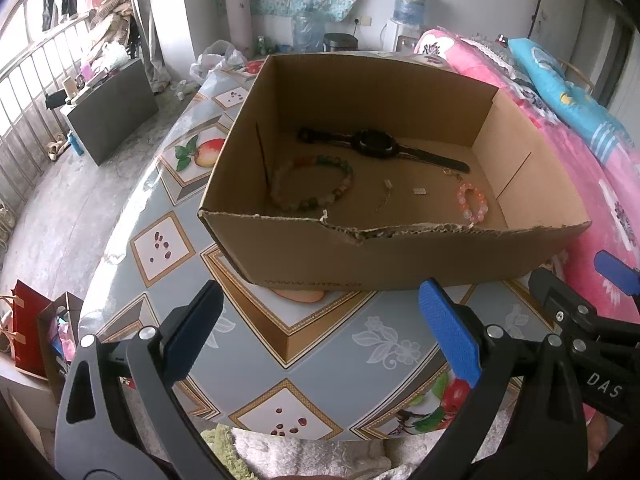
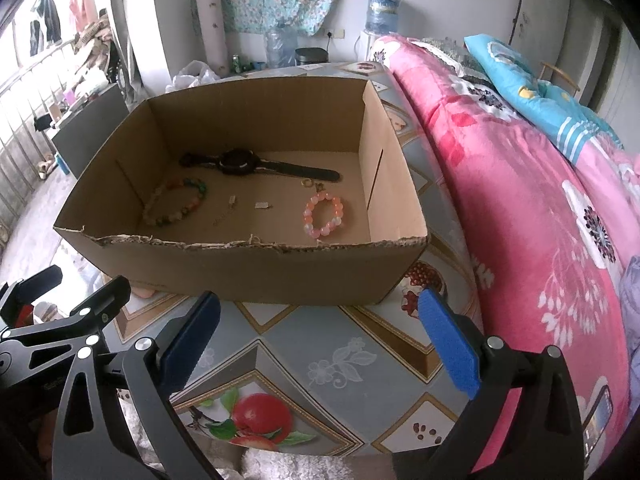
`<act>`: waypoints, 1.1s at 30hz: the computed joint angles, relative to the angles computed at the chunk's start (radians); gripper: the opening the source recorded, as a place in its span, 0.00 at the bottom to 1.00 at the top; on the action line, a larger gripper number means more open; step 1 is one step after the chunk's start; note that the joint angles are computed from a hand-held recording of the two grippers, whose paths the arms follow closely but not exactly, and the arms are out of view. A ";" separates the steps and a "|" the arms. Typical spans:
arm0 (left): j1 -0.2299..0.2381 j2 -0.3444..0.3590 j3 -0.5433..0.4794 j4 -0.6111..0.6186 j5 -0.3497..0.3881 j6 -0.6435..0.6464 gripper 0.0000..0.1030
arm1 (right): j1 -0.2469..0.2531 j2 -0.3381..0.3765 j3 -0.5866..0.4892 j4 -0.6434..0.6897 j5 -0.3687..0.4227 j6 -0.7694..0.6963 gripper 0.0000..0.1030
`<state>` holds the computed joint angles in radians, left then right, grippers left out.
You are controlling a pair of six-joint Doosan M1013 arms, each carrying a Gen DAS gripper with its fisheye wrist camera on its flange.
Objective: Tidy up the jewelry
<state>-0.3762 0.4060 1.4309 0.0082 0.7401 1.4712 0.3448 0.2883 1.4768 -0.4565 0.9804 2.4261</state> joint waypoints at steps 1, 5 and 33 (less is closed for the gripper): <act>0.000 0.000 0.000 0.001 0.001 0.000 0.92 | -0.001 0.001 -0.001 0.003 0.001 -0.001 0.94; 0.001 0.004 -0.004 0.004 0.006 -0.002 0.92 | -0.001 0.002 -0.003 0.005 0.002 -0.002 0.94; 0.003 0.016 -0.021 -0.006 0.035 0.011 0.92 | -0.009 0.011 -0.013 0.026 0.010 -0.008 0.94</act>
